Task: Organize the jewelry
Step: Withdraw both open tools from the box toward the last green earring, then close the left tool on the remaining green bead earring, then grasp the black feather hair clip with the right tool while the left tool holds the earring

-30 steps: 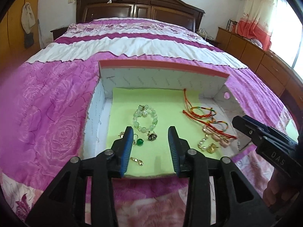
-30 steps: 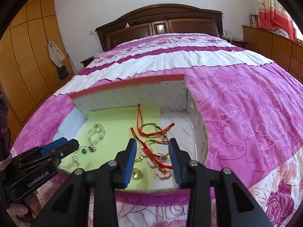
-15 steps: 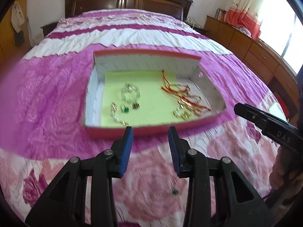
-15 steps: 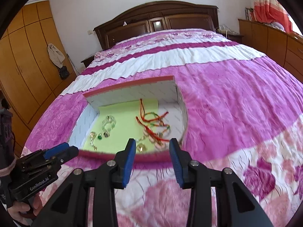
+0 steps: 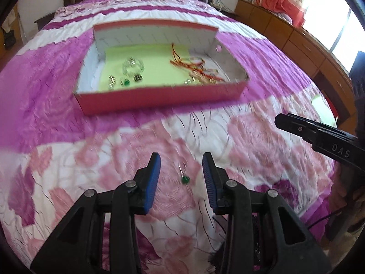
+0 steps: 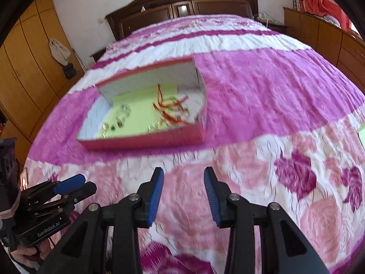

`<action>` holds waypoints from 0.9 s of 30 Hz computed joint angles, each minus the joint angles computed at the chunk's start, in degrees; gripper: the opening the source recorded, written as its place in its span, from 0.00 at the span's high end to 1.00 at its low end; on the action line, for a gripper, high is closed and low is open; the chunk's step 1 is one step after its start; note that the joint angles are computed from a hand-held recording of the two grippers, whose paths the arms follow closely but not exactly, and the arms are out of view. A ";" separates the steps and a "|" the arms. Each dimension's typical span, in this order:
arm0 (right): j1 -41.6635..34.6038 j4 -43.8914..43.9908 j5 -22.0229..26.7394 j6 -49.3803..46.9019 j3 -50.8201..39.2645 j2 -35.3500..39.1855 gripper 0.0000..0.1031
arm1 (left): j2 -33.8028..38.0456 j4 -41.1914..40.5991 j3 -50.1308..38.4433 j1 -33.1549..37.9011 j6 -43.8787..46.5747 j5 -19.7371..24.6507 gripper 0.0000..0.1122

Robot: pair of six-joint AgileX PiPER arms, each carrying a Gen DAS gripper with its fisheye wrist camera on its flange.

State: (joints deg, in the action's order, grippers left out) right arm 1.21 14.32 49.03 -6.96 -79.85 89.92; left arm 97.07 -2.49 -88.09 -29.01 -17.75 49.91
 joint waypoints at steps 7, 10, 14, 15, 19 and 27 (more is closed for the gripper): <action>-1.13 1.33 0.97 -1.71 4.63 -2.54 0.61 | 1.05 -0.27 1.24 -0.86 0.13 0.02 0.75; -1.38 1.52 1.46 -1.78 5.46 -3.20 0.61 | 1.45 -0.17 1.45 -1.18 0.38 -0.30 0.75; -1.50 1.79 2.00 -1.86 6.51 -3.92 0.61 | 2.58 -0.59 1.29 -1.02 0.69 -0.40 0.81; -1.39 1.68 2.10 -1.73 6.67 -4.01 0.61 | 2.75 -1.02 1.47 -0.82 1.03 -0.50 0.83; -1.24 1.61 2.85 -1.10 7.51 -4.31 0.61 | 3.36 -1.22 1.98 -0.63 1.33 -1.02 0.93; -0.72 2.07 5.34 -0.94 8.08 -5.51 0.61 | 1.28 -1.46 3.09 -0.71 1.80 -1.00 0.99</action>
State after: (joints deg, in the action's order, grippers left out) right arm 0.48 16.40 54.37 -7.90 -71.77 84.41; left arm 98.35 -3.95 -84.99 -29.71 -15.95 48.91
